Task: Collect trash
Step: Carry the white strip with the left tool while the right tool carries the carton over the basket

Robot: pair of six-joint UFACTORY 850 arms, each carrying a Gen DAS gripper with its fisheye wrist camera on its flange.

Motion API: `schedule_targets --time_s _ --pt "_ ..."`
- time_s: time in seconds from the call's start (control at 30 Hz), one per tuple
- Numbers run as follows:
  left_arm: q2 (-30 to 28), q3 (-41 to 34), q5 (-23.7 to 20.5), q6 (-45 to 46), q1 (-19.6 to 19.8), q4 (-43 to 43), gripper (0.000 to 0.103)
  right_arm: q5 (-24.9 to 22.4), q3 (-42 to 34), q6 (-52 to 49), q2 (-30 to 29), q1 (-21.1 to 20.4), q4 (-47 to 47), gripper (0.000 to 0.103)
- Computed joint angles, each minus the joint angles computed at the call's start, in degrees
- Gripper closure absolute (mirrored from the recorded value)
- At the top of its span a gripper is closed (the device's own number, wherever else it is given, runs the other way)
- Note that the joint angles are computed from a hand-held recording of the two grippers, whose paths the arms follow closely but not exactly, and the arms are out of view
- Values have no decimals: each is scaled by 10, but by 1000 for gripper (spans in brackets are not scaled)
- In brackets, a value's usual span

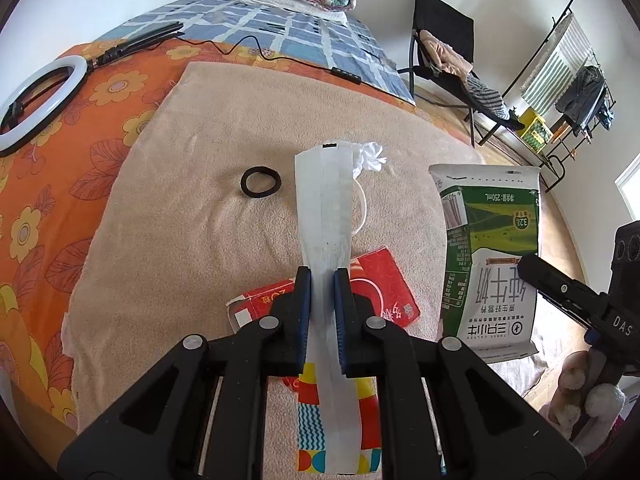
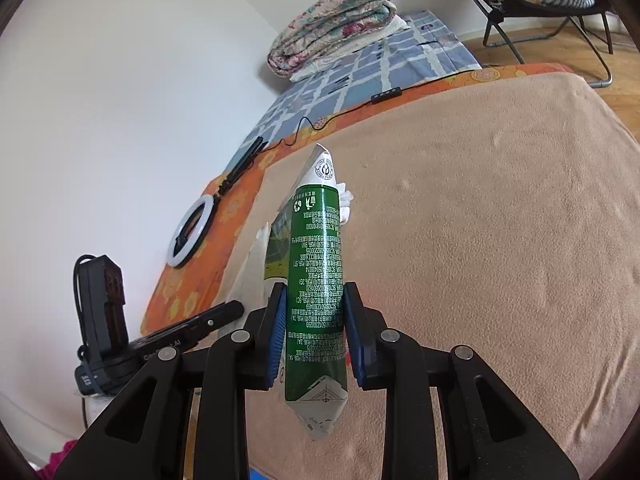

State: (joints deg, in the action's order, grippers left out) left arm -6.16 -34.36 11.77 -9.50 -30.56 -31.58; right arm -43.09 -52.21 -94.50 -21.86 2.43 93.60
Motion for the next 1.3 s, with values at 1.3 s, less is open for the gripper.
schedule_targets --time_s 1.3 --pt "167 195 100 227 -373 -498 94 110 313 -170 274 -4 -112 77"
